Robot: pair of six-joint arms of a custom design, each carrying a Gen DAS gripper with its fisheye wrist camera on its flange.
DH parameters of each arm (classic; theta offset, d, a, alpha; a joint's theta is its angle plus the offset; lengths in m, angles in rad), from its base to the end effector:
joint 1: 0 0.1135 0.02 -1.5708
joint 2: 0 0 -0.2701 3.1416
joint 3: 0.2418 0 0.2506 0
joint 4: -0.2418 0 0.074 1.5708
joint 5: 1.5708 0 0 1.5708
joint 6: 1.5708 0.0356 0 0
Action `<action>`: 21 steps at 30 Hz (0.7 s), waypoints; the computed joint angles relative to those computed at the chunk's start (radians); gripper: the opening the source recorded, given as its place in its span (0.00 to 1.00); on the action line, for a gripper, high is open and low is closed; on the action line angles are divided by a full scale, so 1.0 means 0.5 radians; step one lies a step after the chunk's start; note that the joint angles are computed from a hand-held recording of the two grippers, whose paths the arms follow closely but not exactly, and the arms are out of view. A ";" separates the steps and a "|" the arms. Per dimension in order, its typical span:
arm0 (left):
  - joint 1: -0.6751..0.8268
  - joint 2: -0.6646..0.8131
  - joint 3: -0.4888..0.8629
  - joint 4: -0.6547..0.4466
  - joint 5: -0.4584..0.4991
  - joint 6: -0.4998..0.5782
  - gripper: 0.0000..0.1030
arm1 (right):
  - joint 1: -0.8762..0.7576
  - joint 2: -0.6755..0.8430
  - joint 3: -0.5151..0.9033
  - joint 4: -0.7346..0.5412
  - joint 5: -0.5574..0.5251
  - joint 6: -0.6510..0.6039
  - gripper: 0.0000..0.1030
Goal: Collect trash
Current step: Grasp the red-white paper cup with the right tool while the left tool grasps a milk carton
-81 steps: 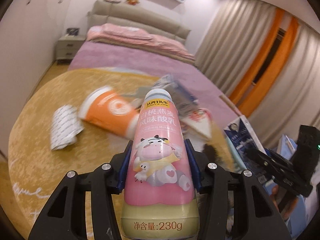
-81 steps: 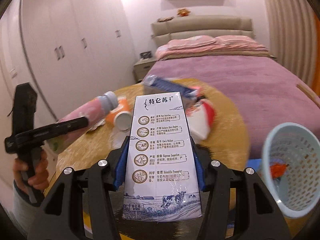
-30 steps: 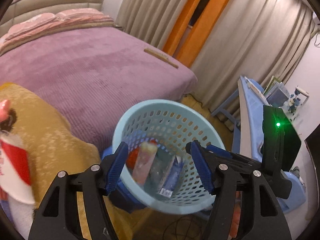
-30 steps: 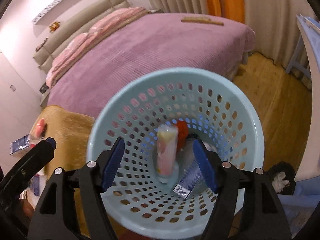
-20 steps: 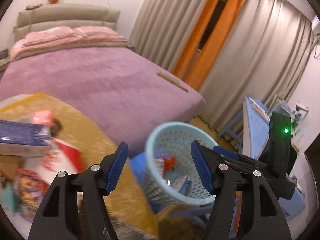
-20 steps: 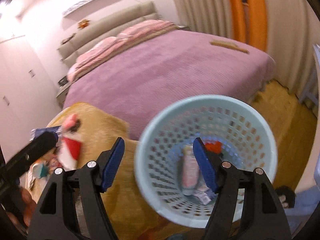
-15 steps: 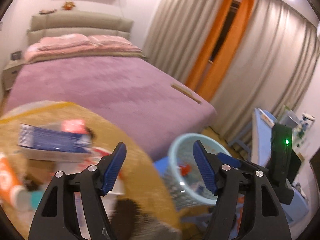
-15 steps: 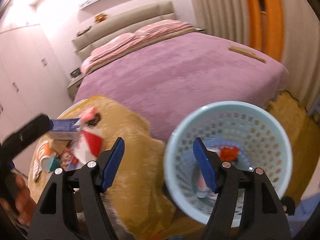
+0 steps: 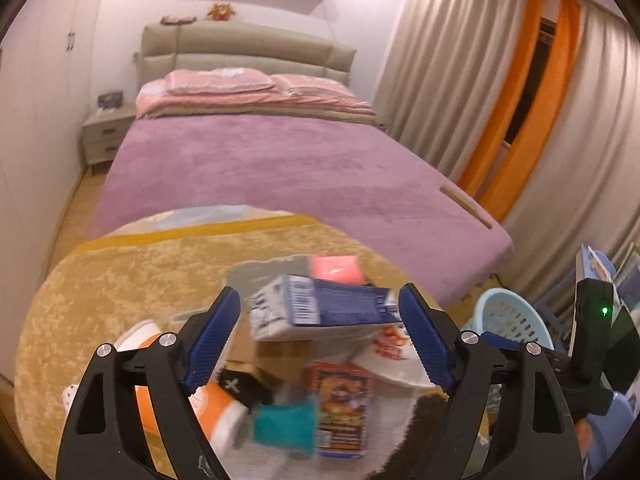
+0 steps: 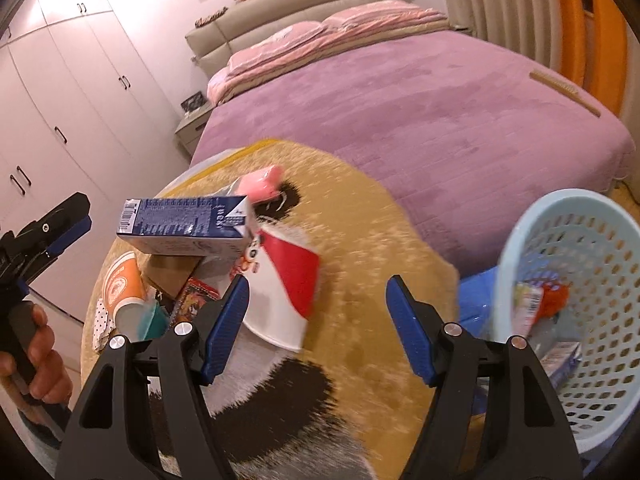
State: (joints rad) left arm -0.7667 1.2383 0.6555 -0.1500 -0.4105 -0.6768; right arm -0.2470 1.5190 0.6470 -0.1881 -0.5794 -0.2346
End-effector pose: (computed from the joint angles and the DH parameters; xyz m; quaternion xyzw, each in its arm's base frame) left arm 0.1879 -0.1613 0.2137 -0.0426 0.8971 -0.1234 0.4220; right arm 0.2561 -0.0445 0.1450 -0.0664 0.9277 0.2107 0.3010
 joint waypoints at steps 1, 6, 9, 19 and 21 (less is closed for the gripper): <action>0.049 0.006 -0.014 0.023 0.052 0.011 0.77 | 0.025 0.024 0.010 0.011 0.008 0.016 0.65; 0.236 0.105 -0.055 0.152 0.234 0.073 0.77 | 0.178 0.153 0.033 0.105 0.093 0.131 0.65; 0.292 0.146 -0.073 0.210 0.334 0.082 0.77 | 0.205 0.238 0.064 0.125 0.095 0.157 0.65; 0.352 0.300 -0.063 0.310 0.487 0.087 0.76 | 0.299 0.424 0.095 0.298 0.074 0.246 0.65; 0.358 0.325 -0.067 0.337 0.528 0.084 0.76 | 0.320 0.428 0.077 0.351 0.088 0.255 0.65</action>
State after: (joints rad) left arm -0.5876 1.4007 0.6219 0.0186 -0.1464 -0.6348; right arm -0.0870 1.7328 0.6858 -0.0125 -0.5352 -0.1069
